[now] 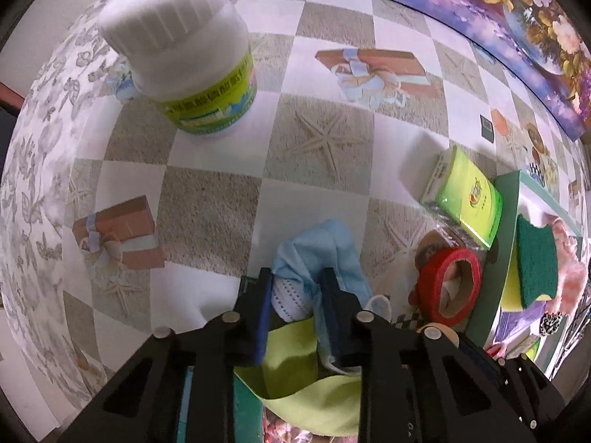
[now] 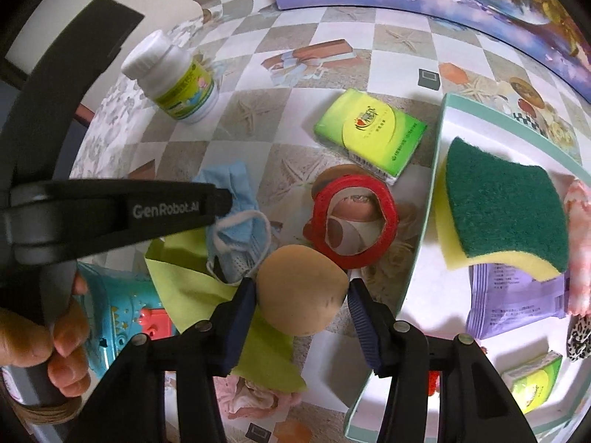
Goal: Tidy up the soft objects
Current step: 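Carry the mask and puff over the tray and open both tools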
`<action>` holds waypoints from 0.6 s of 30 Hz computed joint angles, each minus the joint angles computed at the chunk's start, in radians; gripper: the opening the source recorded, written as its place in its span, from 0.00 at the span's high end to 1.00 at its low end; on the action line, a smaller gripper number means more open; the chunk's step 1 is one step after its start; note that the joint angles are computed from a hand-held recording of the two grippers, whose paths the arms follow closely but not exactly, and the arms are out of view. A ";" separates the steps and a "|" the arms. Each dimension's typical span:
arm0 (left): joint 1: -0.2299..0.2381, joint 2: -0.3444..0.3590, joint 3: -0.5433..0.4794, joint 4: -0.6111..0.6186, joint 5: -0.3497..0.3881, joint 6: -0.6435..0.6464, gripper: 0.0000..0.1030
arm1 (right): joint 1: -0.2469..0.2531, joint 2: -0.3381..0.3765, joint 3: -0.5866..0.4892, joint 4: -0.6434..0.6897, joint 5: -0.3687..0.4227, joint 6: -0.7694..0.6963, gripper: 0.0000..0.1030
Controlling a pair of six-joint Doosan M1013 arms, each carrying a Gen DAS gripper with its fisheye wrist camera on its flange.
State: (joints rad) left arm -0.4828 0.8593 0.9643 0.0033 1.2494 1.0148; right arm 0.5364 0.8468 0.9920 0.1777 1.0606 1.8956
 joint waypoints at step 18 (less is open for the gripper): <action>0.011 -0.122 0.103 0.118 -0.278 -0.150 0.83 | -0.019 -0.100 0.094 -0.004 -0.141 0.032 0.48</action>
